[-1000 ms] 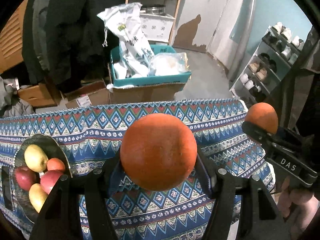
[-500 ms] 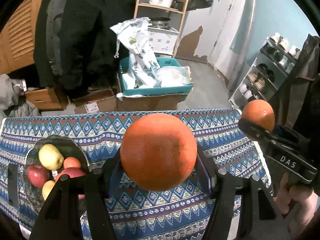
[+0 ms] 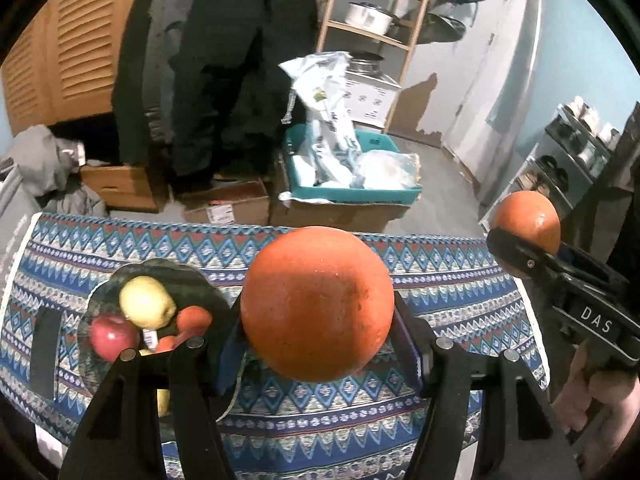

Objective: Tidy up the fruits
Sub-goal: 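Lift and carry both oranges toward the bowl with the left and right tools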

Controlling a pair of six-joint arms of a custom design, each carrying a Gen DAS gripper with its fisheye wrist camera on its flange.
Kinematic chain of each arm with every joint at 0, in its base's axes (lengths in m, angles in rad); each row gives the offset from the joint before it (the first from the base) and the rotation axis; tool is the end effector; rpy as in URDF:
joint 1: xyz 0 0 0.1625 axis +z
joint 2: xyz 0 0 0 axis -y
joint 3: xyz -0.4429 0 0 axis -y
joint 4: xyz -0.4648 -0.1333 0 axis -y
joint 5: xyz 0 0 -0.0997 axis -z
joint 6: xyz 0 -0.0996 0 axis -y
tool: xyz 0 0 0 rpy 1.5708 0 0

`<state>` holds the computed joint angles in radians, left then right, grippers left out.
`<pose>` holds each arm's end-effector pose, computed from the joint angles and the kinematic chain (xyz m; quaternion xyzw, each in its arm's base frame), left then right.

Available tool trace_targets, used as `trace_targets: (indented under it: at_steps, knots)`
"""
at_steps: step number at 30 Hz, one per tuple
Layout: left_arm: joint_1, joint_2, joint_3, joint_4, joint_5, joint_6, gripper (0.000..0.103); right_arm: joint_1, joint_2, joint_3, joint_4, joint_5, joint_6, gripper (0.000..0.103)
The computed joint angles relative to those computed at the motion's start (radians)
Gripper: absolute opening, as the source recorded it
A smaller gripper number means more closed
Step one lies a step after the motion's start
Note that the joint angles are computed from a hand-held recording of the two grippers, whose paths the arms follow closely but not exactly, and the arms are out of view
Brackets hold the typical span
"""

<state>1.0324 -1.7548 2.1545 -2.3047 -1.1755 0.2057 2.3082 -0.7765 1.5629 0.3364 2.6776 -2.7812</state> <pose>-0.0944 -0.4928 0.3629 0.3211 0.9126 -0.1929 0.1640 0.4185 -0.3949 0.0605 0.0408 -0.8367 0.4286 0.3386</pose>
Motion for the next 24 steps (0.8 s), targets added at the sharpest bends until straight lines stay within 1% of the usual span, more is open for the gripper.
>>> trace_targets:
  at_steps: [12, 24]
  knots:
    - [0.097, 0.014, -0.051, -0.006, 0.027, 0.004, 0.066, -0.03, 0.121, -0.15, 0.041, -0.101, -0.061, 0.065]
    - [0.216, 0.078, -0.124, -0.014, 0.08, 0.014, 0.066, -0.062, 0.263, -0.327, 0.113, -0.212, -0.103, 0.065]
